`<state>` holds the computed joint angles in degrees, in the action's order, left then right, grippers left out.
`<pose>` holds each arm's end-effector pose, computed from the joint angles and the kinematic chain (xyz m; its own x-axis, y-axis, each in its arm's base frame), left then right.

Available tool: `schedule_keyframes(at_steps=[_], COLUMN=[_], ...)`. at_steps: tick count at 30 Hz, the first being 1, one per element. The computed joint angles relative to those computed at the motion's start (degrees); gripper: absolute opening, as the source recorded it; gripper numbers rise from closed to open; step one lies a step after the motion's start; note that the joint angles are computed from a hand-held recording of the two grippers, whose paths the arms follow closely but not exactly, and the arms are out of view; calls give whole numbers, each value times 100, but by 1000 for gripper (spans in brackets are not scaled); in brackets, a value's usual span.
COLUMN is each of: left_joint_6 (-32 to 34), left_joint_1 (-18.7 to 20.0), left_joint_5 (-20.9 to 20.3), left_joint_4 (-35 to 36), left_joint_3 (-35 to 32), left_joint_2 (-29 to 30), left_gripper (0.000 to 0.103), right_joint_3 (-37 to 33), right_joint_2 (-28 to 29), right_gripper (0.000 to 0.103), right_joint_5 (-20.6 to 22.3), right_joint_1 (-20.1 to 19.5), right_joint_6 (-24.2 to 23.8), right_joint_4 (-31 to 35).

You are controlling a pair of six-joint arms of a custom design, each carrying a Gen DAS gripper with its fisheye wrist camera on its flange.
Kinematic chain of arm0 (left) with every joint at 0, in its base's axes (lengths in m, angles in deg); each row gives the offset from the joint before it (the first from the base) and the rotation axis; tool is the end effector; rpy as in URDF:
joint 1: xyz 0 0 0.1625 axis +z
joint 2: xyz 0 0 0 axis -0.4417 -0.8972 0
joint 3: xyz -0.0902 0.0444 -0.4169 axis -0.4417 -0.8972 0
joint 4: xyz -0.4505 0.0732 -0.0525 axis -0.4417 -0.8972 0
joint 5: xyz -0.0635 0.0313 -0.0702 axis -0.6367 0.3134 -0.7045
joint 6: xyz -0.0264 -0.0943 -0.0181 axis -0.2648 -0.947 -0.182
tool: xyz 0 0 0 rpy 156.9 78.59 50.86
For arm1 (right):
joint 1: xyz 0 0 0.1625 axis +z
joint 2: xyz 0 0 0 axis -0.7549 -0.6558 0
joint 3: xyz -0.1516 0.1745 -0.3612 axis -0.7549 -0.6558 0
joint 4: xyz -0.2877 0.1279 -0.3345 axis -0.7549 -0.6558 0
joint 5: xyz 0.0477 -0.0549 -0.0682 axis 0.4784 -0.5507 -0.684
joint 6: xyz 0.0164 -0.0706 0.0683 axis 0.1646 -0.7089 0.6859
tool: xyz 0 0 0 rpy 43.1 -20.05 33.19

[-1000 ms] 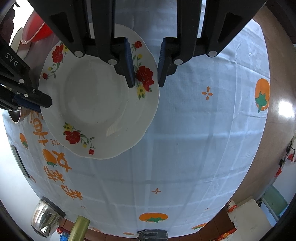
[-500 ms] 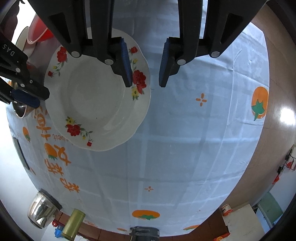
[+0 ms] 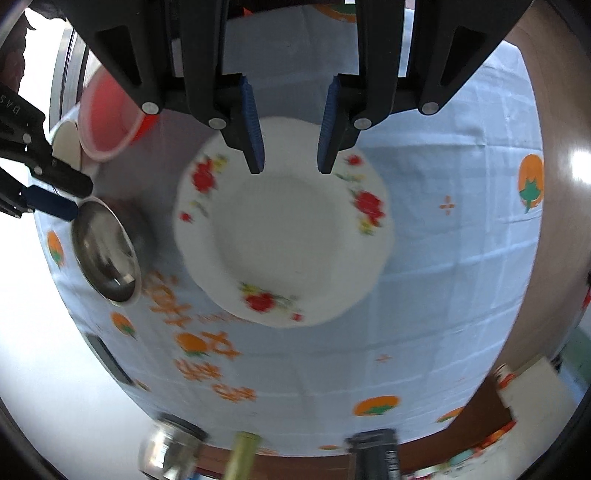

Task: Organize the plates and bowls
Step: 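Open both grippers and move them to the pink plastic bowl, then close both grippers on opposite rims of the pink plastic bowl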

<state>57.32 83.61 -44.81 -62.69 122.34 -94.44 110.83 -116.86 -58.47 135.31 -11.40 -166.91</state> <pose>-0.3046 -0.8170 -0.0575 -0.5063 0.7476 -0.4298 0.6982 0.6479 0.3046 0.0282 -0.6663 0.2250 -0.7584 0.3705 0.5363 0.0092 0.8288 -0.5595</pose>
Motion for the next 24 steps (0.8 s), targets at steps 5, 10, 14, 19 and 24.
schedule_keyframes(at_steps=[5, 10, 14, 19, 24], left_joint_6=[181, 461, 664, 688, 610], left_joint_1=[-82, -181, -248, -270, -264], left_joint_5=[-201, -458, -644, -740, -766], left_joint_4=[101, 215, 309, 629, 931], left_joint_3=[267, 537, 722, 709, 674], left_joint_2=[-93, -183, -245, -186, -127], left_gripper=[33, 33, 33, 33, 33], right_joint_3=[705, 1209, 1472, 1614, 1699], right_joint_2=[-357, -595, -703, -736, -754], right_gripper=[36, 36, 34, 31, 27], right_joint_5=[-81, -59, -55, -16, 42], right_joint_1=[-55, -119, -124, -156, -244], right_joint_6=[445, 830, 994, 1101, 1212], right_joint_4=[-92, -138, -206, -146, -84])
